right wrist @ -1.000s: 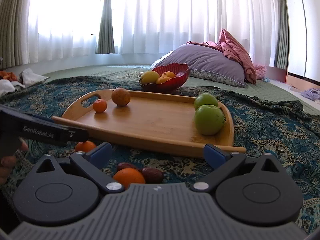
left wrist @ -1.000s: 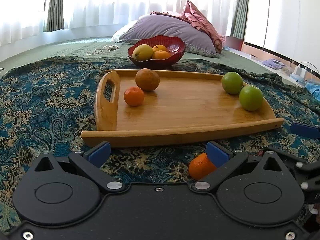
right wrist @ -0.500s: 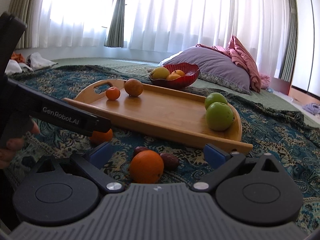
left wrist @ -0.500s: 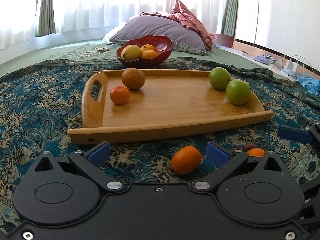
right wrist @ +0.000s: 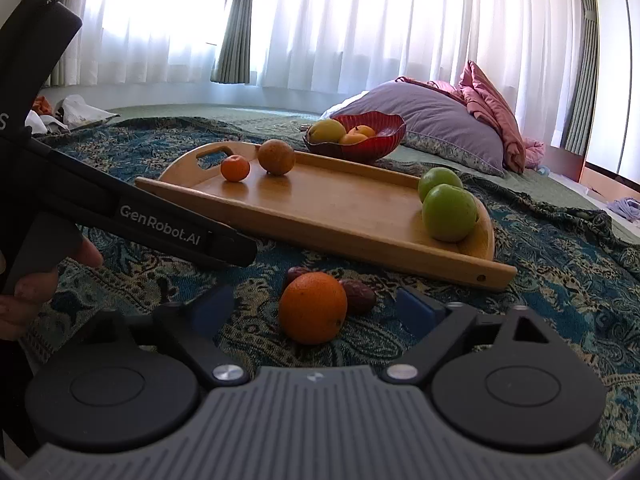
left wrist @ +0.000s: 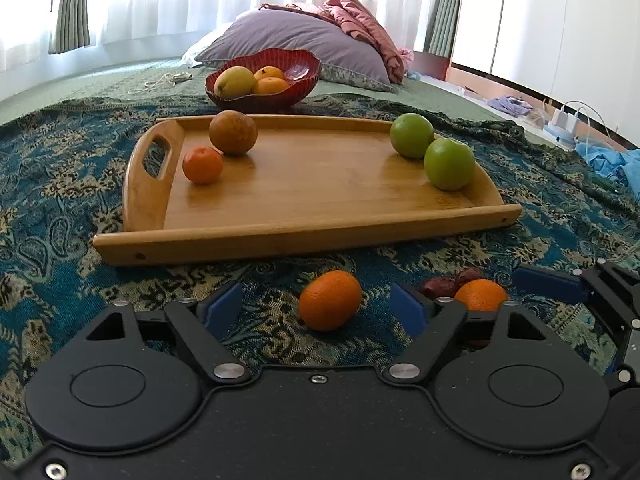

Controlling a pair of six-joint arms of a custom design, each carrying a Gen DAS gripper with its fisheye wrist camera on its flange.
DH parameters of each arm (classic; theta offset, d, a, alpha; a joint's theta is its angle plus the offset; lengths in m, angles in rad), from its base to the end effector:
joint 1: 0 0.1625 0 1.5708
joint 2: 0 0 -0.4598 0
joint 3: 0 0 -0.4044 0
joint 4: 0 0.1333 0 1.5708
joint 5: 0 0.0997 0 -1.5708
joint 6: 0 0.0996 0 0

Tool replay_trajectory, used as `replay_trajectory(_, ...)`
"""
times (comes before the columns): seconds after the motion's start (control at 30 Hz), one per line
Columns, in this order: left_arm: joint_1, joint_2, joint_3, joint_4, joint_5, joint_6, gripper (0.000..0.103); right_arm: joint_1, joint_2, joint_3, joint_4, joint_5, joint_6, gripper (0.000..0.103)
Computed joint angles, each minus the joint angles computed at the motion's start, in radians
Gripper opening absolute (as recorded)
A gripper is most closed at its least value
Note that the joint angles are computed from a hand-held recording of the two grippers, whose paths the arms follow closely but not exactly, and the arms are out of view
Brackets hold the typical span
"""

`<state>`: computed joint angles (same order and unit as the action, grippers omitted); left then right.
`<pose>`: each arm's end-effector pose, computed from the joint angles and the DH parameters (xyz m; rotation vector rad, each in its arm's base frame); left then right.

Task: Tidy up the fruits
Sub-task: 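Move both open tools down to the loose fruit on the cloth beside the tray, then grasp a tangerine with the left tool while the right tool grasps an orange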

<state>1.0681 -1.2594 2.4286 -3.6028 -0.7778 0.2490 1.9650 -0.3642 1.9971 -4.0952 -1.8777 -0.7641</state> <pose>-0.0219 -0.4637 0.2582 0.4179 2.2272 -1.1339 0.3031 -0.4599 -0.0594 1.2011 -2.1707 1.0917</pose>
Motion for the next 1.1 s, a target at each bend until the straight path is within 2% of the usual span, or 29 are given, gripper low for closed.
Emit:
replay_trajectory(0.3, -0.005, -0.006, 0.009, 0.030, -0.012, 0.001, 0.047, -0.004, -0.003, 0.009, 0.011, 0.006, 0.006, 0.072)
replay_trajectory(0.57, -0.017, 0.001, 0.018, 0.004, 0.000, 0.004, 0.031, -0.005, -0.003, 0.008, 0.014, 0.003, 0.028, 0.049)
replay_trajectory(0.77, -0.019, -0.006, 0.022, 0.004, 0.001, -0.011, 0.031, -0.002, -0.005, 0.006, 0.022, -0.002, 0.037, 0.042)
replay_trajectory(0.93, -0.035, -0.002, 0.026, -0.029, 0.014, 0.020, 0.030, -0.002, -0.010, 0.006, 0.020, 0.001, 0.062, 0.040)
replay_trajectory(1.1, -0.044, 0.002, 0.008, -0.068, 0.024, 0.059, 0.030, 0.002, -0.014, 0.004, -0.009, 0.015, 0.046, 0.040)
